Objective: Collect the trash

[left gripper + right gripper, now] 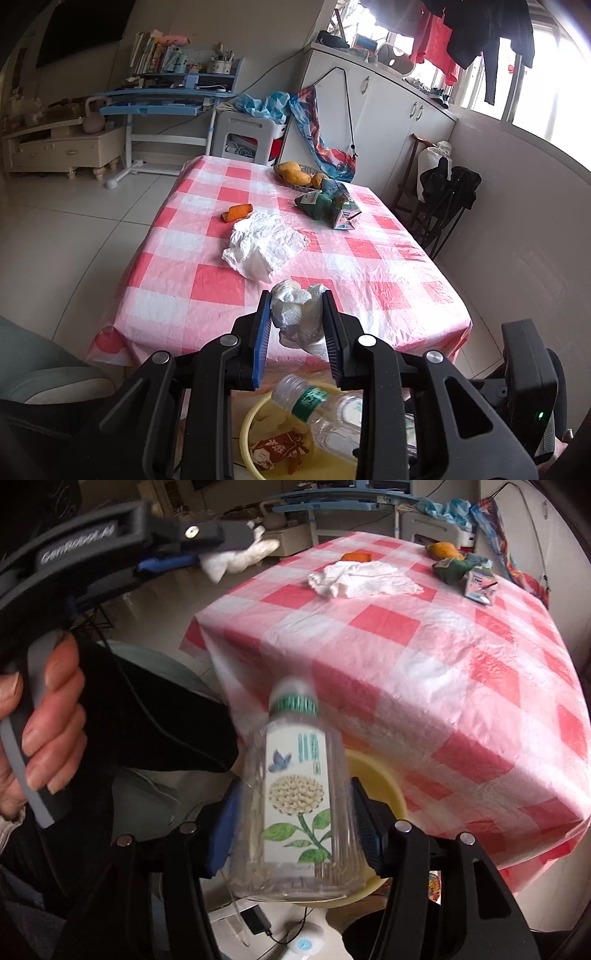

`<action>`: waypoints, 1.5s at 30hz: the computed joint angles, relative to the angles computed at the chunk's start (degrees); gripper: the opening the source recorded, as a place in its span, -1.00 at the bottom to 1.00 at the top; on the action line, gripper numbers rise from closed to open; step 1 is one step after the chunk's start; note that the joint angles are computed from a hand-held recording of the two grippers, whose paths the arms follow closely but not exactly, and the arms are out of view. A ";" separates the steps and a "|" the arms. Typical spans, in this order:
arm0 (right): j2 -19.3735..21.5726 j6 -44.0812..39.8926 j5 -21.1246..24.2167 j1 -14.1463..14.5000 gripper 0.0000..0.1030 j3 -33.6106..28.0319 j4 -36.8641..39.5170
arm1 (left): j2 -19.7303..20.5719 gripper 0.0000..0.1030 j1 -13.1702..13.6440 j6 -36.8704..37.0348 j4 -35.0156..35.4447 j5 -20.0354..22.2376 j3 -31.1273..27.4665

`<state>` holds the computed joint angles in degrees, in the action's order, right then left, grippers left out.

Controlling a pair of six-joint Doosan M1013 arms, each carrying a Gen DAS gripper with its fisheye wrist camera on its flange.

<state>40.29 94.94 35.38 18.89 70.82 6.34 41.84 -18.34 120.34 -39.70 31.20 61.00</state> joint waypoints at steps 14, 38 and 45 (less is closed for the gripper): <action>-6.16 33.74 -23.25 -2.16 0.48 10.73 -17.28 | 0.85 -0.17 -2.21 -1.82 10.61 12.61 -0.24; -6.13 46.00 -19.10 -0.88 0.62 10.27 -31.95 | -0.89 0.74 -1.78 -38.84 36.82 -5.51 3.08; -5.80 43.68 -17.79 -0.64 0.62 9.64 -30.71 | -0.91 0.74 -2.19 -38.33 37.65 -5.80 3.33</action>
<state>34.48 138.62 17.59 18.24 80.46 -24.38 40.93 -20.53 82.01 -2.06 25.40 64.33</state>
